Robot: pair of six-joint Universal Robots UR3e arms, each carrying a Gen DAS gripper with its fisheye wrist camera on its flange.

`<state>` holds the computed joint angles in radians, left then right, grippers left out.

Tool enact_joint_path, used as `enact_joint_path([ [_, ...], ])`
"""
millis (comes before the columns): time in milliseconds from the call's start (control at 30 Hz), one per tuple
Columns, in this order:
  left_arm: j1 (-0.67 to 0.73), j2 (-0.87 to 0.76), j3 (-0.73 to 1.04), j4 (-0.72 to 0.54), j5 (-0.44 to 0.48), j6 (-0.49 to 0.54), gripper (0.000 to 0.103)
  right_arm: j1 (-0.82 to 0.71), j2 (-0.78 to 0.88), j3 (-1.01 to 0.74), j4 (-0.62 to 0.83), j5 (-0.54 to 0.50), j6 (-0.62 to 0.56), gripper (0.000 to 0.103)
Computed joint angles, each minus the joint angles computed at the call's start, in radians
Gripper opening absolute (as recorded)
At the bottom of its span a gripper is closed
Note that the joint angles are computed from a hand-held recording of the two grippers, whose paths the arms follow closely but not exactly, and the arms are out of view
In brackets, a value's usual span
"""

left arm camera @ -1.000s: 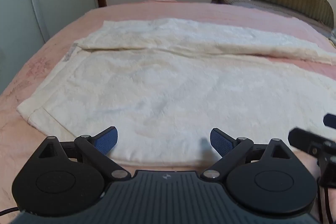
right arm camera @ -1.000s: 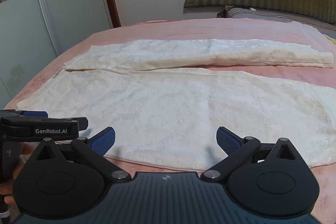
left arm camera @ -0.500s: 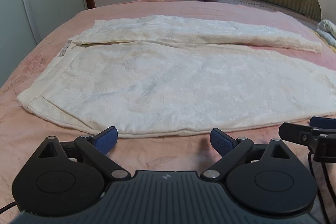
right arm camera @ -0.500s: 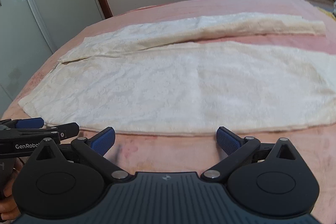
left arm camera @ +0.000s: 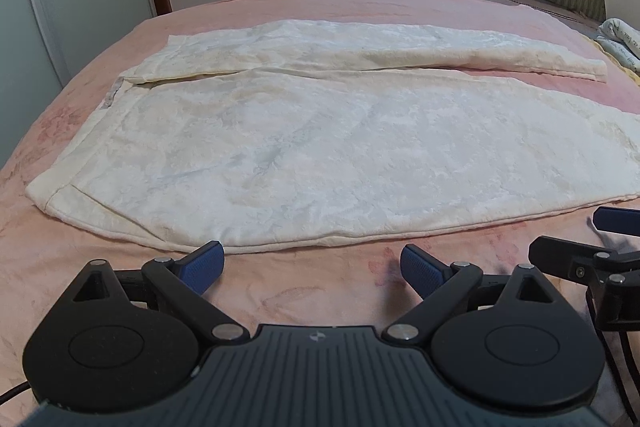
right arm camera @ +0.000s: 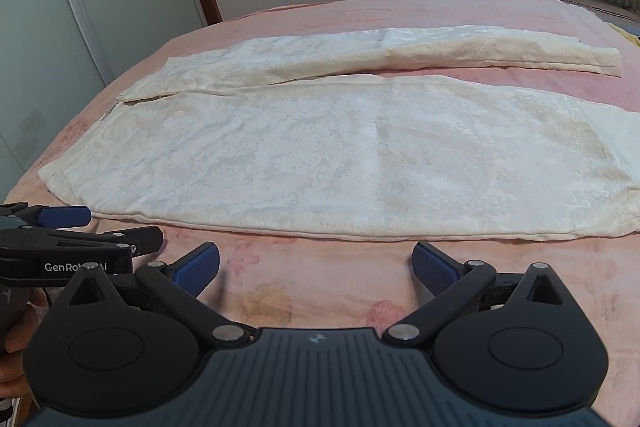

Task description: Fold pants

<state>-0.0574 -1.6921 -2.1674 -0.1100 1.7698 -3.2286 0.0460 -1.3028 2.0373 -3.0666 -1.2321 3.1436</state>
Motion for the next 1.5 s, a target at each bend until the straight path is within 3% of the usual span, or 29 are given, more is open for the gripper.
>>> enact_joint_path([
  [200, -0.007, -0.009, 0.005, 0.0, 0.0, 0.003, 0.097, -0.018, -0.009, 0.025, -0.029, 0.057, -0.03, 0.103],
  [467, -0.011, -0.014, 0.002, 0.008, 0.004, 0.005, 0.097, -0.007, -0.007, 0.015, -0.028, 0.049, -0.044, 0.103],
  [600, -0.009, -0.005, -0.004, 0.006, 0.0, -0.004, 0.097, -0.003, -0.017, -0.001, 0.032, 0.033, -0.019, 0.103],
  [767, -0.006, 0.001, -0.012, 0.015, -0.001, -0.005, 0.097, -0.021, -0.025, 0.032, -0.018, 0.01, 0.059, 0.103],
  [900, -0.002, -0.002, -0.011, 0.015, -0.004, -0.01, 0.097, -0.026, -0.083, -0.016, 0.13, -0.04, 0.123, 0.103],
  [933, -0.001, -0.002, -0.011, 0.014, -0.006, -0.011, 0.097, -0.037, -0.112, 0.014, 0.091, -0.032, 0.15, 0.103],
  [1033, 0.003, -0.002, -0.014, 0.018, -0.012, -0.012, 0.097, -0.084, -0.15, 0.189, -0.262, 0.005, 0.239, 0.103],
  [1067, 0.005, -0.002, -0.014, 0.017, -0.015, -0.012, 0.097, -0.104, -0.146, 0.2, -0.272, 0.047, 0.213, 0.103],
  [1100, 0.007, -0.002, -0.014, 0.017, -0.019, -0.011, 0.097, -0.113, -0.123, 0.169, -0.199, 0.088, 0.153, 0.103],
  [1167, 0.014, 0.0, -0.017, 0.021, -0.027, -0.006, 0.097, -0.091, -0.113, 0.101, -0.022, 0.071, 0.106, 0.103],
  [1267, 0.026, -0.001, -0.02, 0.029, -0.04, -0.001, 0.097, -0.033, -0.103, 0.106, -0.076, 0.007, 0.063, 0.103],
  [1433, 0.051, 0.0, -0.019, 0.031, -0.08, -0.004, 0.097, 0.03, -0.072, 0.174, -0.458, -0.101, 0.025, 0.103],
  [1500, 0.06, -0.004, -0.018, 0.034, -0.092, -0.002, 0.097, -0.018, -0.082, 0.144, -0.311, -0.02, 0.019, 0.103],
])
